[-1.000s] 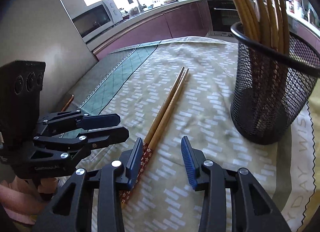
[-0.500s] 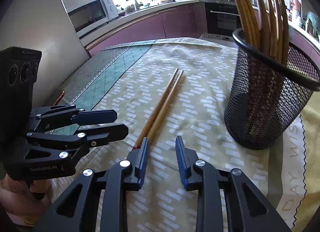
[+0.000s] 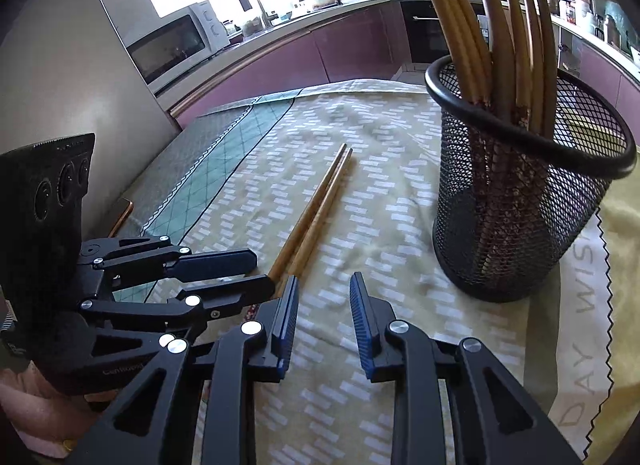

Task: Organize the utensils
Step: 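Grasp a chopstick with the left gripper while the right gripper grasps the other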

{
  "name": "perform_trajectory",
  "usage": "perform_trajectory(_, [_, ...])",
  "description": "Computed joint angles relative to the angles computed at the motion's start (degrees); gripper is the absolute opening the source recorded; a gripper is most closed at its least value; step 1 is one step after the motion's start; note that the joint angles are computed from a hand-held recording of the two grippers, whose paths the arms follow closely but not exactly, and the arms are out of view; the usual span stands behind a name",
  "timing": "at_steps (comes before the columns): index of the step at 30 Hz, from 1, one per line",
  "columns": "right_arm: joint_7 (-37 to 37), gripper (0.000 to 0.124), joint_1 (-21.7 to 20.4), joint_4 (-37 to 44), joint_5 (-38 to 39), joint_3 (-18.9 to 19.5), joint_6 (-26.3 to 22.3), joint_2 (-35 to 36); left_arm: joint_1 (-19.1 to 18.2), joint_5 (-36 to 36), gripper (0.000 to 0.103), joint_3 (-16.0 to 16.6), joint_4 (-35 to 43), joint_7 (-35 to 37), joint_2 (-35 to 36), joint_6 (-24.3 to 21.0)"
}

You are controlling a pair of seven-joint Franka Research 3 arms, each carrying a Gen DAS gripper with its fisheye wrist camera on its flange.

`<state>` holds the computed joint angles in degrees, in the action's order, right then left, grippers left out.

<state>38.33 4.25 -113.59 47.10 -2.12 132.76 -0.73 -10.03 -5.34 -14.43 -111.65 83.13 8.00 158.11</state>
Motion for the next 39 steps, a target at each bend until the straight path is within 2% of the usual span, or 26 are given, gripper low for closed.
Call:
perform_trajectory(10, [1.5,0.025,1.2,2.5,-2.0,1.5,1.9,2.7,0.2,-2.6,0.016,-0.1,-1.0,0.4,-0.8,-0.1])
perform_trajectory(14, [2.0,0.020,1.4,2.4,-3.4,1.6,2.9,2.5,0.3,-4.4,0.010,-0.4,-1.4,1.8,-1.2,-0.3])
perform_trajectory(17, [3.0,0.015,1.2,2.3,-4.4,1.4,2.6,2.3,0.1,-4.9,0.010,-0.3,-1.7,2.1,-1.6,-0.5])
perform_trajectory(21, [4.3,0.015,0.8,2.8,-5.6,1.0,2.2,2.4,-0.5,-1.2,0.015,0.6,-0.8,-0.6,-1.0,-1.0])
perform_trajectory(27, [6.5,0.016,0.6,4.6,-5.9,1.3,1.8,4.1,-0.3,2.5,0.017,0.7,4.8,-1.0,2.8,-4.4])
perform_trajectory(32, [7.2,0.014,0.5,5.7,-5.2,1.7,2.6,5.3,-0.8,6.6,0.015,1.0,9.2,-2.6,5.6,-6.7])
perform_trajectory(34, [7.4,0.012,0.4,6.1,-4.9,1.8,2.7,5.7,-1.2,8.3,0.011,1.3,10.4,-4.2,6.4,-7.4])
perform_trajectory(39, [7.7,0.008,-0.2,6.2,-3.1,1.8,1.7,5.7,-1.1,9.0,0.008,1.2,9.8,-7.3,6.2,-6.3])
